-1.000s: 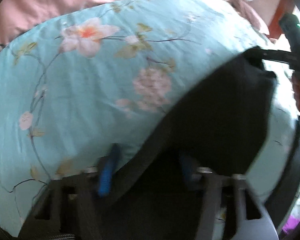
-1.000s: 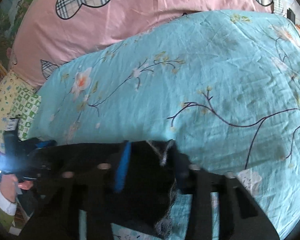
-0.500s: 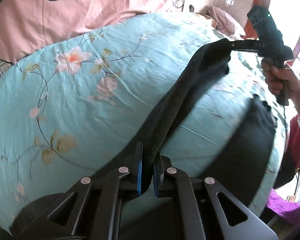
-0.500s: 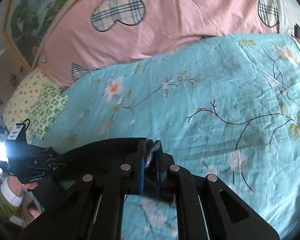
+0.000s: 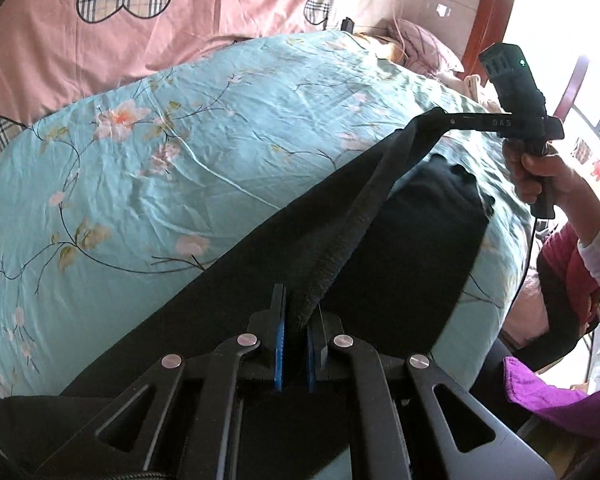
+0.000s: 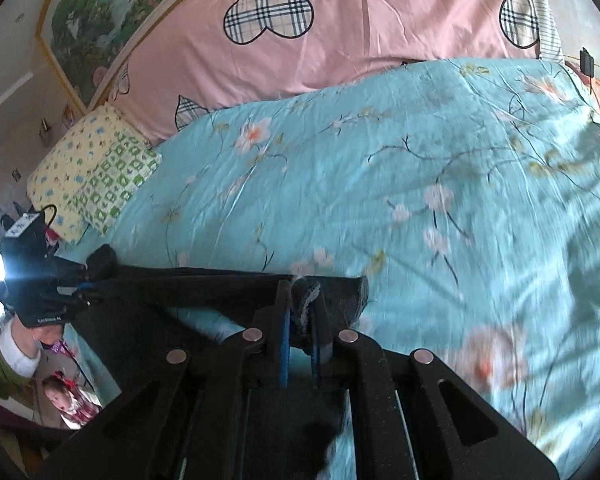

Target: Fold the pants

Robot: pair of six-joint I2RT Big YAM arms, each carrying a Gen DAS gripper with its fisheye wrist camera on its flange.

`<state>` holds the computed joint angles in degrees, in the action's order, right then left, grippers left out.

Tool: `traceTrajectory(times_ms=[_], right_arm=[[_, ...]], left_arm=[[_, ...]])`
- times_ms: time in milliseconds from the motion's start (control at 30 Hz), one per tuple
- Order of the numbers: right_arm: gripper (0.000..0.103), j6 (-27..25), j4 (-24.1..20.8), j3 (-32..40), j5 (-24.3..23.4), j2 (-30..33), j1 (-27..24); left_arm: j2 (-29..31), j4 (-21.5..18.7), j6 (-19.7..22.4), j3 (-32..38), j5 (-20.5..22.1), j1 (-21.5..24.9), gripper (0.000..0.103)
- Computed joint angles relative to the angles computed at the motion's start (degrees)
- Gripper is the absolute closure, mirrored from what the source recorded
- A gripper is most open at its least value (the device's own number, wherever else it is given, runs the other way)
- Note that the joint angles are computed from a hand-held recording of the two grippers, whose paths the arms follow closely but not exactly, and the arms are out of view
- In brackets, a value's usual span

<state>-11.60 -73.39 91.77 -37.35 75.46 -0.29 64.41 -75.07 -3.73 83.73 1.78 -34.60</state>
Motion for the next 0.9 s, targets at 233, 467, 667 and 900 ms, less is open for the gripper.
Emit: traceTrajectory(times_ms=[233, 467, 667, 900], right_arm=[[0.094, 0.45, 1.94, -3.28, -1.63, -3.92, -1.24], [0.094, -1.19, 2.95, -6.31, -2.50, -8.32, -2.11], [0.094, -3.25, 4.72, -12.51, -0.44, -13.34, -2.77], [0.094, -4.11, 6.58, -10.97, 1.95, -15.28, -1.30]], left_arm=[[-2.63, 0.52, -3.38, -1.60, -1.81, -2.83, 0.097], [-6.20, 2.58, -6.02, -5.07, -2.96, -4.79, 0.097], [-7.67, 3.88, -7.96, -8.13, -6.70, -7.90, 0.096], [-9.05, 4.60, -7.50, -6.57, -8.99, -8.25, 0.096]])
